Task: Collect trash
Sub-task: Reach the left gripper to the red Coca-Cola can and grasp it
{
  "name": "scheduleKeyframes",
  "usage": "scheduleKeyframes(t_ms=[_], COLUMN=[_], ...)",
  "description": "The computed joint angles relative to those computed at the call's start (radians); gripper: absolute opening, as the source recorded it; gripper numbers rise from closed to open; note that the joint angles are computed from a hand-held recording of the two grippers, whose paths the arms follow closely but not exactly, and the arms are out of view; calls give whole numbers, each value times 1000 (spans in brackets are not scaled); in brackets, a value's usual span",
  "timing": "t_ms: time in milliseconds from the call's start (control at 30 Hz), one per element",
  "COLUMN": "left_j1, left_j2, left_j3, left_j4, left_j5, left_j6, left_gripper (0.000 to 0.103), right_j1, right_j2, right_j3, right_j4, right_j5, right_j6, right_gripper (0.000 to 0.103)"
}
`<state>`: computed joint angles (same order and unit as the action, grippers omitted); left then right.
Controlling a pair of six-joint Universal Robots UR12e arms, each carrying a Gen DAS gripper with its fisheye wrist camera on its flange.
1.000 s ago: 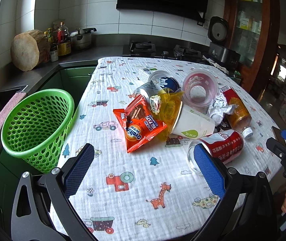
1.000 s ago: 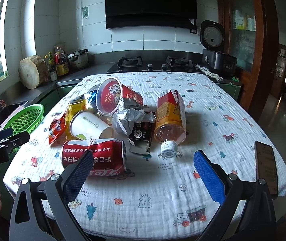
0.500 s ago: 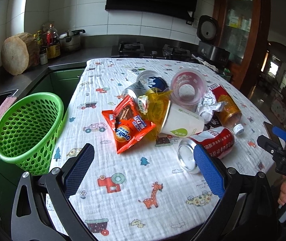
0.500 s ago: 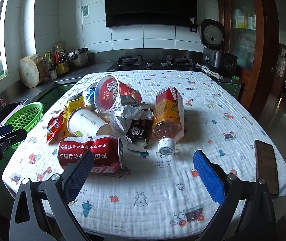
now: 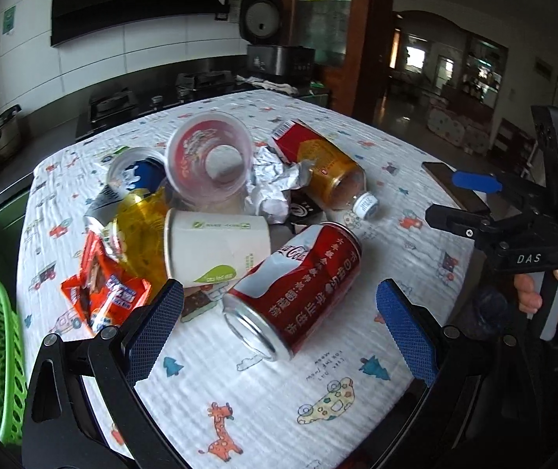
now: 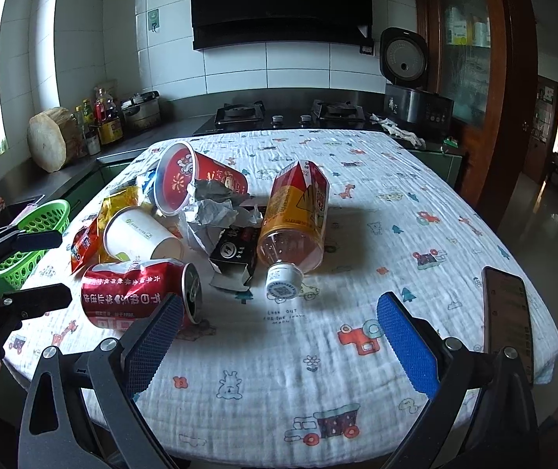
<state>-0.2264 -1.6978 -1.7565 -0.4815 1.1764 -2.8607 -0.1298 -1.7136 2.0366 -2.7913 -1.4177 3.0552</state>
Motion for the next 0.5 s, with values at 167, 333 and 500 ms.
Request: scheduleKeyframes(t_ms=[167,333,500], left_j1=[-15,-16,-13], left_j2=[-41,-71,-84], left_j3=[54,98,114], left_j4=[-92,-186,-237], left_j5=[-24,-44,-57], left_j6=[105,148,169], left_gripper=[97,90,87], right_j1=[-15,-26,-28], right_j2=[11,22,34], right_j3=[-5,-13,-20], right_j4=[18,27,34], right_j5=[8,12,10], right_j6=[-6,-7,-7], right_gripper=[96,96,96])
